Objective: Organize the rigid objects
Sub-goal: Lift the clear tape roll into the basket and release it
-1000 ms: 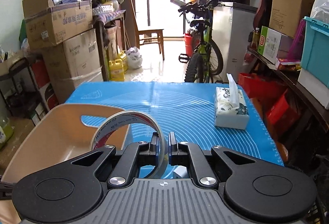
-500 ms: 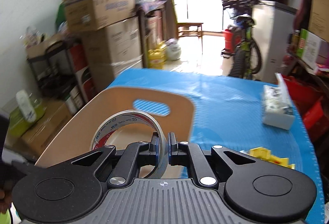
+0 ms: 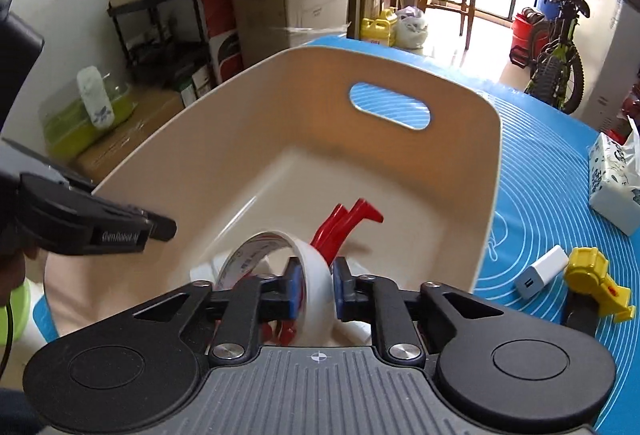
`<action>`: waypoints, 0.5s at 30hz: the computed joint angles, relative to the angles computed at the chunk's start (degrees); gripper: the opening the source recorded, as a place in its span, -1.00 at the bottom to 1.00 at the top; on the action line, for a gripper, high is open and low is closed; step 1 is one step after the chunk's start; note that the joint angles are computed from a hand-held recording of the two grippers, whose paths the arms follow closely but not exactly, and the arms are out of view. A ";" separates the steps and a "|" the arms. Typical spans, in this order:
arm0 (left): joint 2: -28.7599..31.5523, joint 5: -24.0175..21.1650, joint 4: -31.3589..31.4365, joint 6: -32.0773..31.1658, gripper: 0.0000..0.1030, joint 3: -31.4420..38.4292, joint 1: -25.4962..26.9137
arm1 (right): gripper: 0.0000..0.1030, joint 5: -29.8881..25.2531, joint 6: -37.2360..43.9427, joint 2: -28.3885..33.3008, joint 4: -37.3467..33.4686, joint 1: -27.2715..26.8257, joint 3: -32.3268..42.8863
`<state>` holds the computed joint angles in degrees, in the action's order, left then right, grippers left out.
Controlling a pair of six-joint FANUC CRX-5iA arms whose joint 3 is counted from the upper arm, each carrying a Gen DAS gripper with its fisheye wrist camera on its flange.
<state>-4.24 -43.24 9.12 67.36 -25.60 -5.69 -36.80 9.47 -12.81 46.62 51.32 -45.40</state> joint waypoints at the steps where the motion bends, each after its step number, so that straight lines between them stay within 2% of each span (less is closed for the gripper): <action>1: 0.00 0.00 0.00 0.00 -0.87 0.00 0.00 | -0.15 0.27 0.70 -0.51 -0.72 -0.11 0.01; 5: 0.01 0.01 -0.02 0.04 -0.87 0.00 -0.02 | 0.07 1.32 0.02 -2.61 0.25 -0.39 -0.96; 7: 0.00 0.00 -0.02 0.02 -0.87 -0.01 0.00 | 0.45 0.17 -1.82 -3.98 1.76 -0.27 -1.63; 9: 0.00 0.00 -0.01 0.07 -0.87 -0.01 0.00 | 0.58 -0.15 -4.20 -5.85 3.35 -0.71 -2.74; 11: 0.00 0.00 -0.06 0.10 -0.87 0.01 -0.03 | 0.60 -0.90 -4.01 -7.65 2.72 -1.39 -3.03; 13: 0.02 -0.07 -0.27 0.18 -0.87 0.12 -0.04 | 0.61 0.67 -3.77 -9.90 3.17 -2.96 -4.03; 14: 0.04 -0.16 -0.41 0.22 -0.87 0.23 -0.02 | 0.67 -0.28 -3.95 -10.58 3.33 -3.12 -4.10; 15: 0.02 -0.16 -0.52 0.25 -0.86 0.26 -0.04 | 0.87 -2.27 -4.36 -11.10 4.07 -2.96 -4.21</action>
<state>-4.22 -43.39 8.60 67.61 -25.34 -5.72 -39.06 5.12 -23.91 50.68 48.36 -49.61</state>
